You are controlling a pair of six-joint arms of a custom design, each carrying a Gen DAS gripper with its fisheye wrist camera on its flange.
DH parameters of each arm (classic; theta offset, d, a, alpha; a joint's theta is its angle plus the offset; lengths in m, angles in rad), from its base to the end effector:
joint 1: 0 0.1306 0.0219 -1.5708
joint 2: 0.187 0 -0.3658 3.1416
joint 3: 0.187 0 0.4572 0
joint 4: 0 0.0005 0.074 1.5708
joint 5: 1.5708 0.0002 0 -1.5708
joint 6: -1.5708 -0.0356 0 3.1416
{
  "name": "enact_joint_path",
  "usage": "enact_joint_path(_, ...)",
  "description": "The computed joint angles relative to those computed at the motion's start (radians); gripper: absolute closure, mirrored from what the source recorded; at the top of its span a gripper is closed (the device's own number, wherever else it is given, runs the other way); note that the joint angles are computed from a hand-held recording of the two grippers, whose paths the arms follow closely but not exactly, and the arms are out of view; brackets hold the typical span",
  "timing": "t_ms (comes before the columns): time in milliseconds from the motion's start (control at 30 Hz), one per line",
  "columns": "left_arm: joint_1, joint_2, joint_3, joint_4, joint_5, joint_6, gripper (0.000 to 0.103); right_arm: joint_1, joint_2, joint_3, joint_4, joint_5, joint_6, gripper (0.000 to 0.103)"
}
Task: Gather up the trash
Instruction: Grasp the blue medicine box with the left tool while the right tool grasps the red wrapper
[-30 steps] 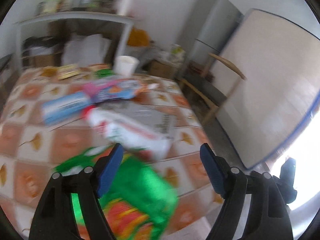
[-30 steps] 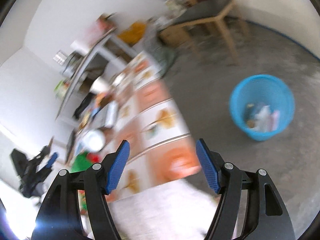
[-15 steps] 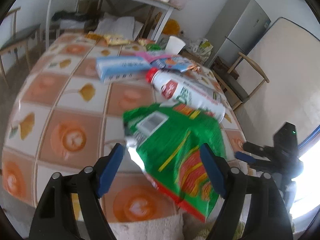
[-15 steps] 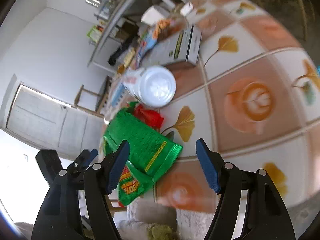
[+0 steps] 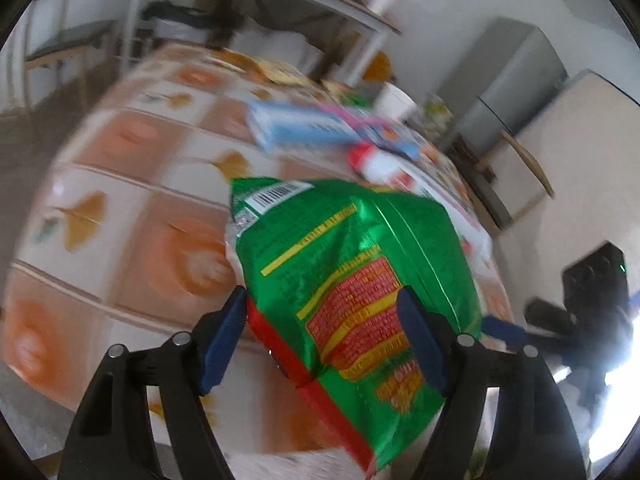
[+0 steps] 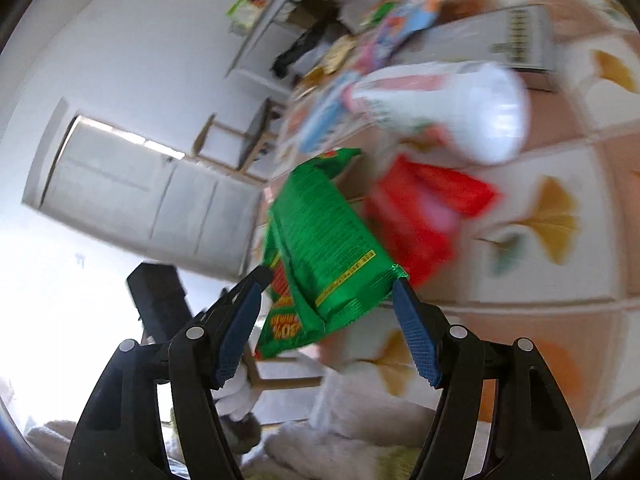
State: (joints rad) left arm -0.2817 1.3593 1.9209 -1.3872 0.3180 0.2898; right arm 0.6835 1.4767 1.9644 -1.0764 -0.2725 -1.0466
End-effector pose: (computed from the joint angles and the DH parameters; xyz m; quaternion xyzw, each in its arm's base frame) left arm 0.4510 -0.1426 0.6604 0.0539 0.9199 -0.2428 0.3033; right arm 0.4205 0.3542 0.6488 0.0948 0.8709 0.4333 0.2118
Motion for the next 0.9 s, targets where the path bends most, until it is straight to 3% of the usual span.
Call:
enact_joint_path(67, 0.018, 0.004, 0.007, 0.012, -0.055, 0.008, 0.03, 0.013, 0.053, 0.064, -0.04, 0.01, 0.05, 0.037)
enact_joint_path(200, 0.048, -0.001, 0.004, 0.033, -0.13, 0.009, 0.03, 0.049, 0.166, 0.252, -0.255, 0.12, 0.187, 0.037)
enact_joint_path(367, 0.07, -0.011, -0.01, 0.06, -0.161, -0.012, 0.03, 0.061, 0.151, 0.292, -0.327, 0.304, 0.277, 0.036)
enact_joint_path(500, 0.077, -0.006, -0.002, 0.07, -0.159, -0.011, 0.03, 0.054, 0.171, 0.329, -0.438, 0.423, 0.315, 0.036)
enact_joint_path(633, 0.079, 0.0, 0.018, 0.073, -0.144, -0.024, 0.03, 0.052, 0.205, 0.35, -0.465, 0.467, 0.394, 0.044)
enact_joint_path(733, 0.085, 0.027, 0.065, 0.061, -0.116, -0.034, 0.03, 0.055, 0.279, 0.439, -0.528, 0.486, 0.434, 0.05)
enact_joint_path(800, 0.091, 0.078, 0.146, 0.033, -0.087, -0.054, 0.03, 0.056, 0.304, 0.458, -0.539, 0.468, 0.457, 0.053)
enact_joint_path(900, 0.095, 0.209, 0.348, -0.062, -0.016, -0.112, 0.029, 0.049, 0.328, 0.476, -0.582, 0.449, 0.473, 0.07)
